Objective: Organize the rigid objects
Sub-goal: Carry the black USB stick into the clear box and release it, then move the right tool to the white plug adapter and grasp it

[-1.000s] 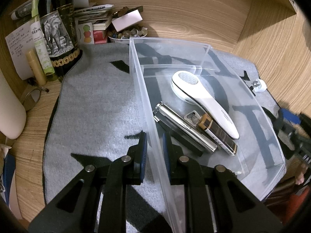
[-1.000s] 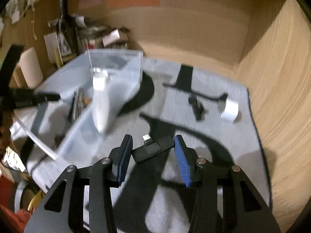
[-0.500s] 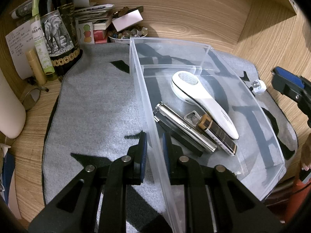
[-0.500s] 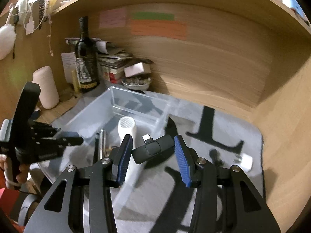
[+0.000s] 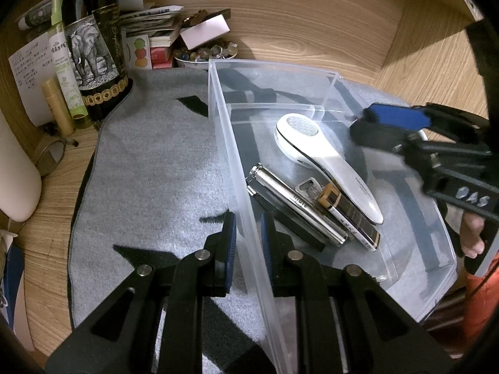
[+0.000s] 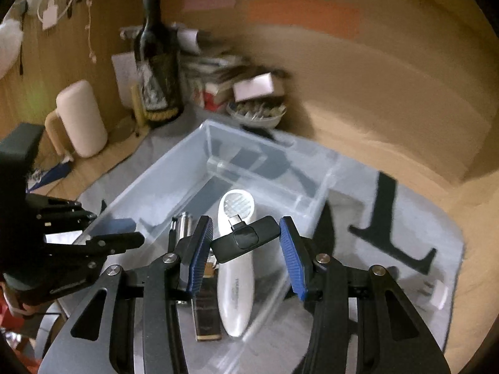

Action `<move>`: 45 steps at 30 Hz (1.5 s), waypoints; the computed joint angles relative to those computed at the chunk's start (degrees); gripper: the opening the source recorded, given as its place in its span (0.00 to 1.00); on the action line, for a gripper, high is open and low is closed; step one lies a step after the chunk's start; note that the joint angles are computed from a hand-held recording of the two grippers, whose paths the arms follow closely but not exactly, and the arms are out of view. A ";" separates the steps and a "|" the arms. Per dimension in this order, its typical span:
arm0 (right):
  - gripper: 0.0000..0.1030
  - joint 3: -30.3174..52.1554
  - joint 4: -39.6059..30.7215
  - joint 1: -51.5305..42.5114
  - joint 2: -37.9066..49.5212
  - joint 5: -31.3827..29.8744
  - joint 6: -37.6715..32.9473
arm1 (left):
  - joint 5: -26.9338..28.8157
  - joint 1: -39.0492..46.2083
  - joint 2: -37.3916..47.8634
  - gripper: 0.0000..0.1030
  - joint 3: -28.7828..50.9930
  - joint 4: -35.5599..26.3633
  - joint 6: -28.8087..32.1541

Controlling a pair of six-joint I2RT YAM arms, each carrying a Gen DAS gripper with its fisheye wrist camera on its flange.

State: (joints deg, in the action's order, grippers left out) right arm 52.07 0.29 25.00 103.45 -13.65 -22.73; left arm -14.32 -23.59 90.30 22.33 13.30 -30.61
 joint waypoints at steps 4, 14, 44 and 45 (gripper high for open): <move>0.40 1.12 -0.68 1.83 2.66 2.49 -2.22 | -0.05 -0.06 -0.01 0.15 0.01 -0.11 0.02; 0.40 2.40 -4.56 2.64 3.32 3.30 -2.98 | -0.32 -0.29 -0.07 0.15 0.07 -0.42 -0.09; 0.66 1.98 4.63 -23.31 -0.52 2.17 4.36 | -0.29 -0.16 -0.31 0.15 -0.21 -0.40 -0.23; 0.66 2.58 4.69 -23.83 0.61 3.05 4.27 | -0.23 -0.13 -0.28 0.15 -0.20 -0.43 -0.28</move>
State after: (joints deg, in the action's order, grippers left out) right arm 54.65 4.98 1.17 104.06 -10.59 -18.46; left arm -14.55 -23.72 90.02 22.13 12.87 -30.90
